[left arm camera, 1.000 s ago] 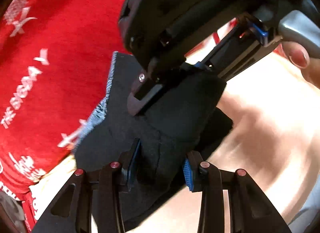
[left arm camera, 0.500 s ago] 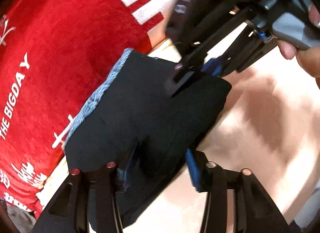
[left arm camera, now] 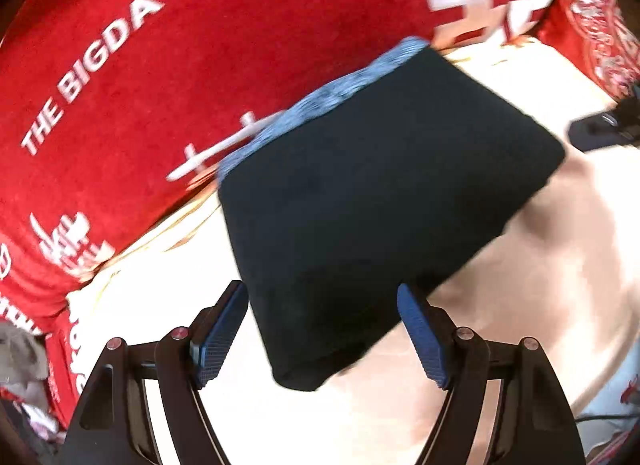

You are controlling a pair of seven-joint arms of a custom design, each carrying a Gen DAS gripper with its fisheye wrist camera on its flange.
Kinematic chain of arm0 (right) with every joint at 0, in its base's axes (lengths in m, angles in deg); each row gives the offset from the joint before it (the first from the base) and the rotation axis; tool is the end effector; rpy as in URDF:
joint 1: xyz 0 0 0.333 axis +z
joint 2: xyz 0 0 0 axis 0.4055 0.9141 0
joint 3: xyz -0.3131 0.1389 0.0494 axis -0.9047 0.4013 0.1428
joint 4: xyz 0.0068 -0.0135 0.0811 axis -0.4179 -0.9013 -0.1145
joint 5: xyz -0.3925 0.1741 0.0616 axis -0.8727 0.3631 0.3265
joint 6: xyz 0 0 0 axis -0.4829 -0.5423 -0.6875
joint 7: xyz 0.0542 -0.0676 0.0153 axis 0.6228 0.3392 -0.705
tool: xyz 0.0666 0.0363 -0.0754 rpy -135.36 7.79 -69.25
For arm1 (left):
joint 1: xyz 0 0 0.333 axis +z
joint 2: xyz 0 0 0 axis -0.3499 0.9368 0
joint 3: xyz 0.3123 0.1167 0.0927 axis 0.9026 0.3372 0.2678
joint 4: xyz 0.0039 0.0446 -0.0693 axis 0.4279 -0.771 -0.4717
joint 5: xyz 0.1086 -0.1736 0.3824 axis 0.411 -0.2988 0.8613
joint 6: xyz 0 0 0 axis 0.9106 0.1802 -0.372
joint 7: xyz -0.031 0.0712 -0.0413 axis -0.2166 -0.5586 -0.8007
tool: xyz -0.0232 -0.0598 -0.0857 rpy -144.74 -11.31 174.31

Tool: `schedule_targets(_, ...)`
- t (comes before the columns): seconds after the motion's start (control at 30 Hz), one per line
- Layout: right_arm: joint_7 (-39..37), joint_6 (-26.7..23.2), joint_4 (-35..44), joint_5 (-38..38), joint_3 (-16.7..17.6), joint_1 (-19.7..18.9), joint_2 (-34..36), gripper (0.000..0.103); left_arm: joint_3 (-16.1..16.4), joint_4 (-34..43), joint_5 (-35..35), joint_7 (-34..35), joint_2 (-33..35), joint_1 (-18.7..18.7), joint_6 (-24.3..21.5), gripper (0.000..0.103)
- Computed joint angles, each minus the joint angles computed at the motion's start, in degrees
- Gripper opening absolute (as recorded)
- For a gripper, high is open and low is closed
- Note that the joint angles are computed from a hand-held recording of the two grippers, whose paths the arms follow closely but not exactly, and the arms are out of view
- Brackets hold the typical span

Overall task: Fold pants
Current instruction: 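Release the folded trousers from the left gripper onto the sheet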

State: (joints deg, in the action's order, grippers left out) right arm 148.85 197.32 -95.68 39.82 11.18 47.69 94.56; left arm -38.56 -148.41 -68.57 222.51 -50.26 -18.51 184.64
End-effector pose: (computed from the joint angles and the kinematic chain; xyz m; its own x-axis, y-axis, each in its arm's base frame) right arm 0.6153 0.3271 0.4638 -0.7260 -0.4950 -0.4774 -0.5494 0.8350 -0.0304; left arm 0.7561 -0.0786 0.4591 -0.8701 -0.4324 -0.2365 -0.3684 0.8894 -0.2707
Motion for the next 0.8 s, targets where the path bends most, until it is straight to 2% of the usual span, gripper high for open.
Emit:
schedule_targets(0.07, 1.01, -2.72, 3.64, -1.47, 0.02, 1.04, 2.07, 0.027, 0.73, 4.37, 0.28, -2.66, 2.21, -0.16, -5.48, 0.078)
schedule_targets(0.17, 1.63, -9.91, 10.39, -6.43, -0.76, 3.13, 5.11, 0.027, 1.88, 9.28, 2.31, -6.68, 5.07, -0.80, -11.40, 0.078)
schedule_targets(0.23, 1.07, -10.88, 13.15, -6.85, -0.75, 3.40, 7.08, 0.027, 2.37, 13.00, 3.25, -9.16, 7.39, -0.89, -14.96, 0.078)
schedule_targets(0.33, 0.41, -9.52, 16.18, -4.04, -0.51, 2.67, 10.75, 0.027, 2.55, 17.18, 4.14, -11.26, 9.97, -0.66, -19.11, 0.078)
schedule_targets(0.43, -0.26, -14.07, 19.65, -1.32, -0.43, 2.42, 13.77, 0.027, 2.72, 21.56, 4.50, -13.21, 12.41, -0.15, -23.41, 0.078)
schedule_targets(0.57, 2.92, -12.62, 18.18, -1.21, -1.25, 3.60, 13.18, 0.027, 2.69, 24.34, 5.03, -13.85, 14.14, 0.49, -25.13, 0.078)
schedule_targets(0.7, 2.47, -17.08, 20.59, 0.70, -0.43, 3.52, 14.49, 0.027, 2.59, 28.69, 5.02, -14.02, 16.66, 1.10, -28.34, 0.078)
schedule_targets(0.8, 3.73, -18.36, 21.49, 0.55, -0.66, 4.16, 14.75, 0.027, 2.42, 30.88, 4.77, -13.51, 17.85, 1.64, -29.25, 0.078)
